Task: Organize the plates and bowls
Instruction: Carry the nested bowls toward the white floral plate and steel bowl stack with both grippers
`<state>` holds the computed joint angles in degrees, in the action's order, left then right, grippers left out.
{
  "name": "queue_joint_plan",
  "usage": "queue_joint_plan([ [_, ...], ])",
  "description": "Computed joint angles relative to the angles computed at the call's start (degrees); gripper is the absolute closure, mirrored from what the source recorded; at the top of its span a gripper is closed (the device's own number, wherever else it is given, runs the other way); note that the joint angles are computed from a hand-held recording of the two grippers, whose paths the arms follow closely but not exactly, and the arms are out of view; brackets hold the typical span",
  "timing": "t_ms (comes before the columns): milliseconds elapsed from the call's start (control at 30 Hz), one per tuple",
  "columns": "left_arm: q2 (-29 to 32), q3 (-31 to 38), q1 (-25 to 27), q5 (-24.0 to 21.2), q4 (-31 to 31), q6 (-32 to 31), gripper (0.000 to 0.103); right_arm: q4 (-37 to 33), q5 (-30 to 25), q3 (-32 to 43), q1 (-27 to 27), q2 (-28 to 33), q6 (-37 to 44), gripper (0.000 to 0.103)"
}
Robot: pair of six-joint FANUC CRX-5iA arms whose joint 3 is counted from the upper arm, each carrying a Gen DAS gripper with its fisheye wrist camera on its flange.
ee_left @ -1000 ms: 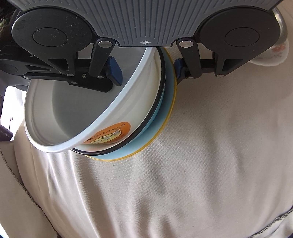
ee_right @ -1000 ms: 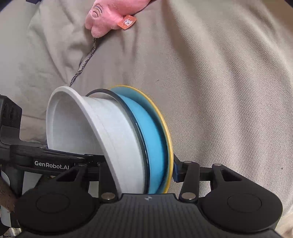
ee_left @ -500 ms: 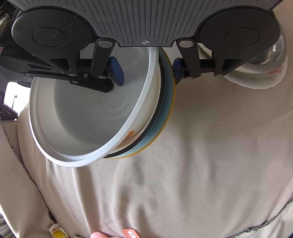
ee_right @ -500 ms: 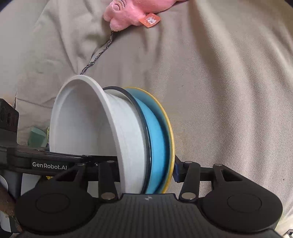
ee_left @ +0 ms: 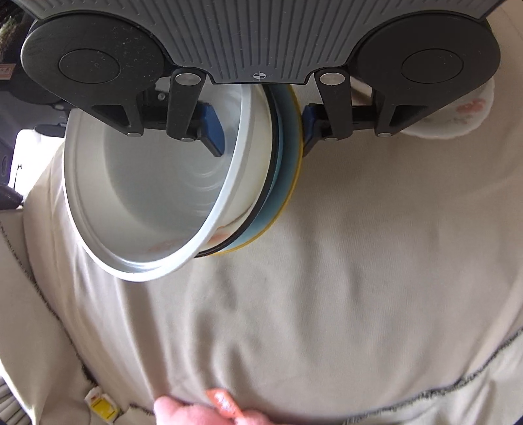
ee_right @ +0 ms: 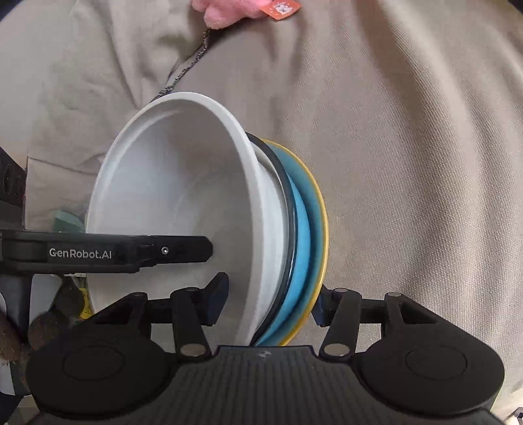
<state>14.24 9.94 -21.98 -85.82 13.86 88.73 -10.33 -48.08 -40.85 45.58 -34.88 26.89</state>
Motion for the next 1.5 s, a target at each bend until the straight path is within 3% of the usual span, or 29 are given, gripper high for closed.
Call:
queue_joint_plan([
  [300, -3.4, -6.8, 2.5, 2.9, 3.4, -6.2, 0.06, 5.6, 2.2, -3.3, 4.3, -2.0, -3.7, 0.056],
  [433, -4.9, -10.4, 4.4, 5.2, 6.3, -10.9, 0.059, 0.8, 1.1, -1.2, 0.5, -0.5, 3.9, 0.055],
  [567, -7.0, -15.0, 7.8, 6.5, 10.6, -16.1, 0.058, 4.4, -1.2, 1.0, -0.8, 1.6, 6.3, 0.055],
  [700, -6.6, -16.1, 9.4, 5.9, 12.9, -17.7, 0.059, -6.5, -6.9, 8.0, -7.5, 8.3, 20.5, 0.054],
  [800, -7.6, -16.6, 9.2, 6.3, 11.9, -19.5, 0.056, -5.7, -8.0, 8.5, -6.3, 8.6, 23.4, 0.052],
  [967, -10.0, -18.7, 9.6, 9.1, 12.5, -21.0, 0.054, -5.1, -4.9, 6.1, -6.2, 6.2, 23.4, 0.052],
  [1100, -11.1, -18.8, 8.3, 10.0, 10.3, -19.0, 0.047, 1.9, -0.6, 1.6, -0.7, 2.6, 15.6, 0.053],
  [1200, -13.0, -19.9, 6.5, 12.7, 9.3, -17.0, 0.044, 10.3, 2.4, -4.2, 5.6, -3.0, 2.3, 0.053],
  [1267, -15.2, -22.0, 6.7, 14.7, 9.8, -15.2, 0.044, 7.5, 2.5, -4.9, 5.5, -4.7, -2.5, 0.055],
  [1433, -16.3, -22.7, 6.6, 15.3, 9.4, -13.3, 0.042, 13.4, 4.8, -9.6, 10.4, -9.5, -14.6, 0.056],
  [1500, -17.0, -22.8, 6.4, 15.7, 8.8, -12.3, 0.042, 11.5, 7.5, -10.5, 8.7, -9.9, -13.3, 0.056],
])
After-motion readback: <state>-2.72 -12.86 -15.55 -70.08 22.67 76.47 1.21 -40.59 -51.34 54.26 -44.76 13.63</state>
